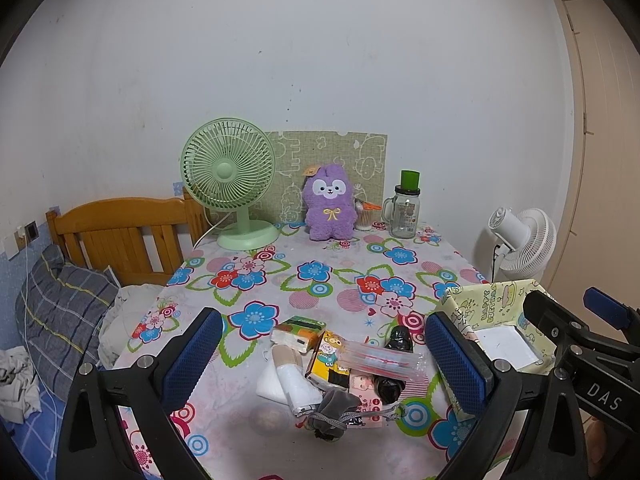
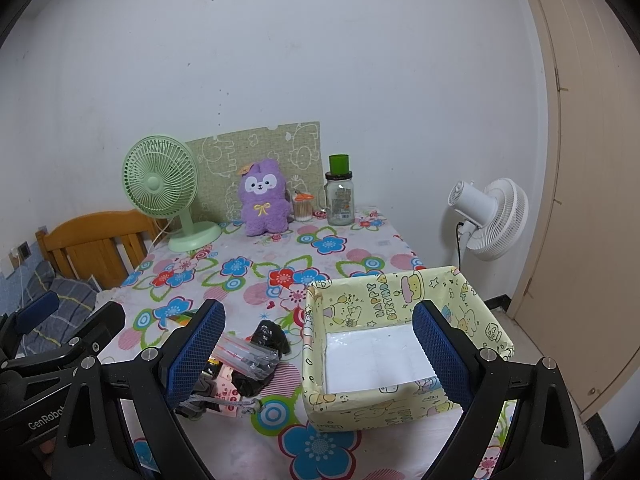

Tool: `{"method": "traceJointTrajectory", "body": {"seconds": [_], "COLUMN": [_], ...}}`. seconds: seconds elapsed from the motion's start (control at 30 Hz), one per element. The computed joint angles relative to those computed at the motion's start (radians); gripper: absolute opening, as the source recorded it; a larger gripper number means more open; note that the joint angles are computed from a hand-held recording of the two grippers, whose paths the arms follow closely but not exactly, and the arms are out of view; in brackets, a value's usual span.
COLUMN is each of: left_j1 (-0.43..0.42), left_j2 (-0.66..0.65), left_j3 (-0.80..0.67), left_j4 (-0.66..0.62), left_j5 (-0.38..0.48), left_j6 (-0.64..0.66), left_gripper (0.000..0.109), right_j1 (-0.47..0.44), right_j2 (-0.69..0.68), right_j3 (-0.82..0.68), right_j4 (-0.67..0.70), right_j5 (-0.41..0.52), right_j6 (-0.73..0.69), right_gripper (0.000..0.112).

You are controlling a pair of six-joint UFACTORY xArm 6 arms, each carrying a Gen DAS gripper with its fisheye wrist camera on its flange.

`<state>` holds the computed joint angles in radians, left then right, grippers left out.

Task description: Organize soft objects

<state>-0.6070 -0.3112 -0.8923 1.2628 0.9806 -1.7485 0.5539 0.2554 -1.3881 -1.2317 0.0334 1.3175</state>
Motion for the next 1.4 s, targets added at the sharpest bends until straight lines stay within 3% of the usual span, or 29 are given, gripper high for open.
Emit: {"method": "traceJointTrajectory", "body": {"seconds": [0.3,0.7,1.03,1.17,1.4], "left_j1": [0.001,0.05,0.129,0.161,0.217], "left_j2": [0.001,0.009,0.045,0.067,0.099], "left_j3": [-0.004,0.012,0.02,0.021,0.033], "left_j4": [-0.007,-0.026,-0.058,-0.072,-0.111], "left_j5": [0.004,-0.047,-0.136,-0.172,-0.238], "left_j6": [0.009,0.023,0.052,0.075,0.108], "left_gripper": [0.102,0.098,0.093,0.093,0.091], "right_j1": [-0.002,0.018,0.058,0.08,0.123], "right_j2": [0.002,0.048,0.141,0.185,0.262], "right_j3": [-0.001,-0.033,-0.111,-0.146,-0.209], "right_j4": [0.0,0.159,0.353,0.47,0.677], "right_j5": [-0.005,0.001,0.025,0.044,0.078], "right_j6": [-0.001,-0.156,-0.342,-0.456,-0.648], "right_gripper": [0.096,0.096,0.096,0.091,0.09]}}
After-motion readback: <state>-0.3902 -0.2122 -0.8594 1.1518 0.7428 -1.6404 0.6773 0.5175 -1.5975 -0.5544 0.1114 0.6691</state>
